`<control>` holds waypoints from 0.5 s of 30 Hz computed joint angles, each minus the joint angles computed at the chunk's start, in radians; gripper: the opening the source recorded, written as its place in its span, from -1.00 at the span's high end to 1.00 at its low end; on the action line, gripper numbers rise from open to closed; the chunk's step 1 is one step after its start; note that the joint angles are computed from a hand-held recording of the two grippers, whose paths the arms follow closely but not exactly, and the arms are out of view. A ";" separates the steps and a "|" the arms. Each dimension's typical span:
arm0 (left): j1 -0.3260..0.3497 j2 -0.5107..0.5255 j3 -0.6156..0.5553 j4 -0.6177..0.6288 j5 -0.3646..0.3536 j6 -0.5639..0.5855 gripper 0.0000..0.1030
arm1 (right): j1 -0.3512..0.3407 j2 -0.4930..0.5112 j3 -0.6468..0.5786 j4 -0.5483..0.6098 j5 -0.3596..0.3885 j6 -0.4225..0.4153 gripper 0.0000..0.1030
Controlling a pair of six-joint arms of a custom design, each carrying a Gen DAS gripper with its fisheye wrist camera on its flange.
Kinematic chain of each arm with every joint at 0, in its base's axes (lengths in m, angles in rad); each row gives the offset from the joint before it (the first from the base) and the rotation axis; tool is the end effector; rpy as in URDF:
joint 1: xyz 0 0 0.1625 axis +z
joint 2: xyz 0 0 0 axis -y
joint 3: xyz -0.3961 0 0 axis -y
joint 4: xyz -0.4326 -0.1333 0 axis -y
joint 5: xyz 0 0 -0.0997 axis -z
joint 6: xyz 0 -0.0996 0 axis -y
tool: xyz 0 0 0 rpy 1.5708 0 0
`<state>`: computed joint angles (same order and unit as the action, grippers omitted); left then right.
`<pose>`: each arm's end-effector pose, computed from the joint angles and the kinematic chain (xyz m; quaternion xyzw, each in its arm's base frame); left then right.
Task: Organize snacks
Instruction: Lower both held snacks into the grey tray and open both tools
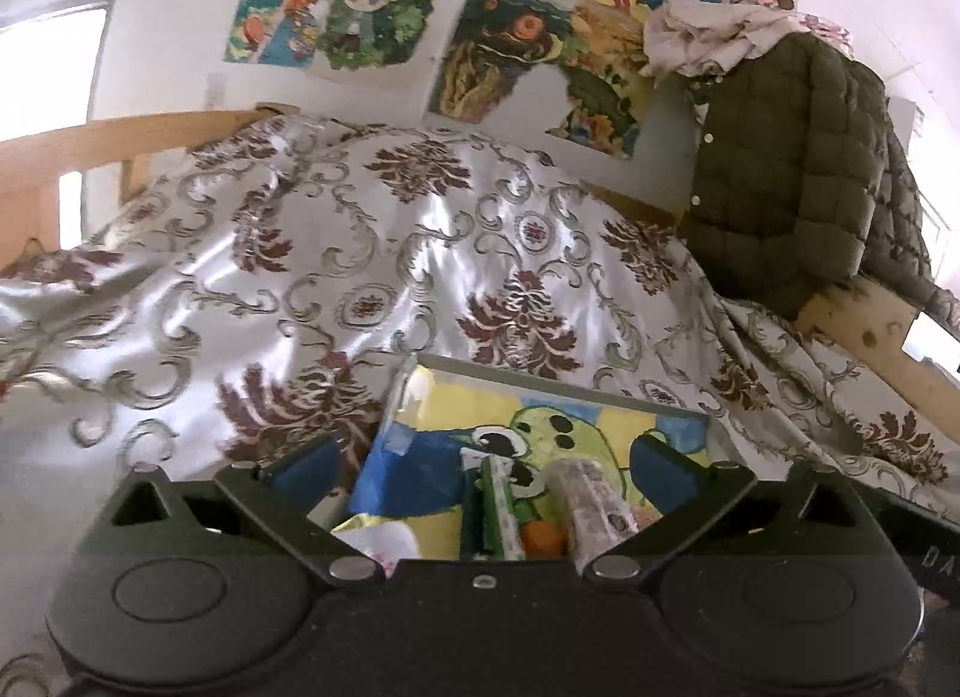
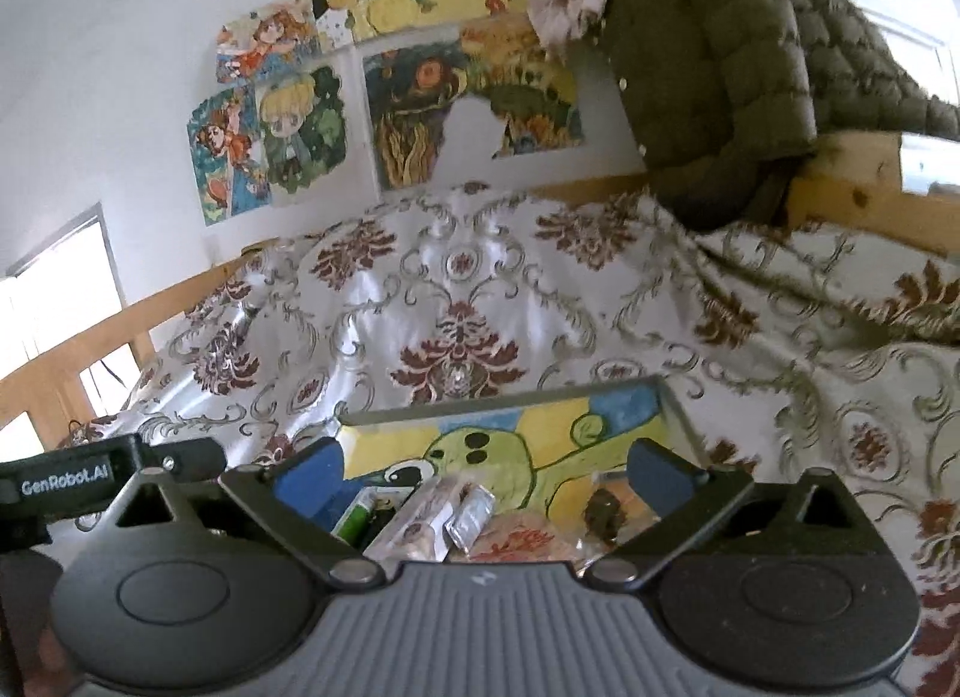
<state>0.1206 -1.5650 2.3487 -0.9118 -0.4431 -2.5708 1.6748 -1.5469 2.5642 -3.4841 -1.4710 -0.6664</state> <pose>-0.2502 -0.2552 0.1489 -0.0383 0.7252 -0.6007 0.3342 0.1815 -0.3596 0.2064 0.3583 -0.8261 0.4281 0.0769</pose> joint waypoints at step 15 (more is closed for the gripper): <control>-0.259 0.151 -0.047 0.080 -0.475 -0.099 -0.99 | -0.087 -0.377 0.245 0.106 0.104 -0.181 -1.00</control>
<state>-0.1380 -1.4141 2.3019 -0.8317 -0.9177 -2.6697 1.5878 -1.9240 2.8092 -3.3783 -1.3665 -0.8479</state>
